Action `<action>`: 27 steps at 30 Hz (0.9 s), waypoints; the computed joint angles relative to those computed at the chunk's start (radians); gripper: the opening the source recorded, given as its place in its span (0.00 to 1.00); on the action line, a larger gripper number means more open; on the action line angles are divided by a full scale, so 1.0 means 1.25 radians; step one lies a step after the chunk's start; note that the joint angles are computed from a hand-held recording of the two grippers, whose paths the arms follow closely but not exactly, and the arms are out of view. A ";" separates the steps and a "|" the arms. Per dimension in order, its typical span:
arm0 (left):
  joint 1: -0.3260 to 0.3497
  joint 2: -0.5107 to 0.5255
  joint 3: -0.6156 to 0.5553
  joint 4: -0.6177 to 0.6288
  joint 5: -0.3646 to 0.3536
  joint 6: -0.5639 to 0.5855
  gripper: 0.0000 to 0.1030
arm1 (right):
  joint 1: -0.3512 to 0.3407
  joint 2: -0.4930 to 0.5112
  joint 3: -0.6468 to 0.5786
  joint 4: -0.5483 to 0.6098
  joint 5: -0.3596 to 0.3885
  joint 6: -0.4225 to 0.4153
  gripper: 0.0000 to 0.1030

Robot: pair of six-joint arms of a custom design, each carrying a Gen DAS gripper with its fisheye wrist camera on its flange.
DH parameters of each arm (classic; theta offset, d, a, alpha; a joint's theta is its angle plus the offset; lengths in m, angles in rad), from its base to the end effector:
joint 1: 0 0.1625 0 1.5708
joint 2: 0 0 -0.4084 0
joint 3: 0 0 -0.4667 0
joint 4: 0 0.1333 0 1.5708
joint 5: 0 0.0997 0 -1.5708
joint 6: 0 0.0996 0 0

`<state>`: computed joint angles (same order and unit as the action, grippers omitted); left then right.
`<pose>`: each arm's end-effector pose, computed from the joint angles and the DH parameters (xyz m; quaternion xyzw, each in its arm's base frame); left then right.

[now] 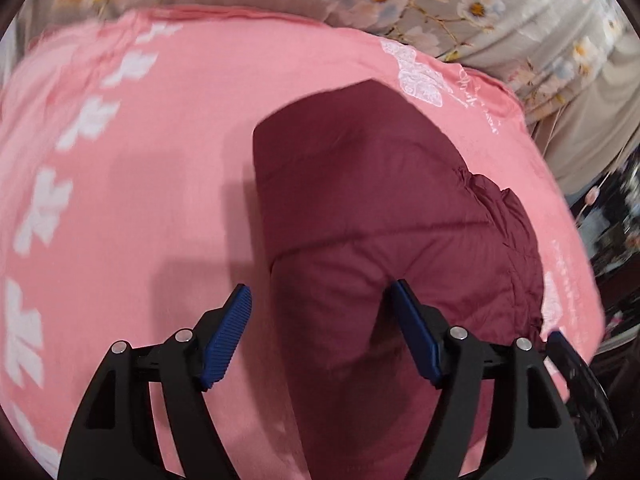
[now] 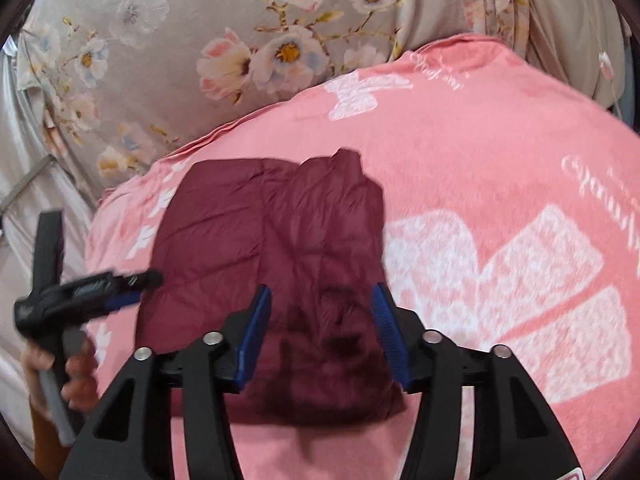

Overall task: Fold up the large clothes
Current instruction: 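Grasp the maroon jacket bundle with both tools from opposite sides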

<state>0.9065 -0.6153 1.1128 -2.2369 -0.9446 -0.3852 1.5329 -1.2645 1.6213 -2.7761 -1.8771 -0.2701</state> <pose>-0.3765 -0.7917 0.1127 0.1062 0.9424 -0.2231 0.2255 0.0768 -0.7010 0.4009 0.0420 -0.9019 0.3807 0.1998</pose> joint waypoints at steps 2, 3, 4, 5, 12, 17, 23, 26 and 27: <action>0.010 -0.022 0.034 -0.026 -0.043 -0.018 0.73 | 0.002 0.023 -0.030 0.012 -0.025 0.020 0.57; 0.017 -0.033 0.052 -0.046 -0.073 -0.030 0.74 | -0.001 0.038 -0.052 0.036 -0.025 0.043 0.57; 0.021 -0.039 0.065 -0.059 -0.091 -0.039 0.75 | -0.005 0.046 -0.063 0.052 -0.018 0.055 0.57; 0.026 -0.045 0.076 -0.072 -0.112 -0.047 0.77 | -0.008 0.055 -0.075 0.064 -0.019 0.068 0.58; 0.044 -0.038 0.093 -0.118 -0.205 -0.074 0.82 | -0.026 0.096 -0.106 0.076 -0.010 0.117 0.68; 0.050 -0.009 0.073 -0.124 -0.230 -0.074 0.88 | -0.053 0.096 -0.101 0.096 0.054 0.153 0.74; 0.043 0.013 0.054 -0.114 -0.201 -0.058 0.91 | -0.083 0.085 -0.076 0.075 0.144 0.156 0.78; 0.040 0.020 0.045 -0.106 -0.186 -0.051 0.92 | -0.082 0.089 -0.072 0.060 0.149 0.138 0.78; 0.039 0.022 0.044 -0.106 -0.181 -0.049 0.92 | -0.082 0.091 -0.073 0.058 0.150 0.135 0.77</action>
<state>0.9557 -0.5875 1.1675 -2.3694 -1.1709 -0.4459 1.4308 -1.1508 1.5297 -2.7032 -1.6895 -0.1009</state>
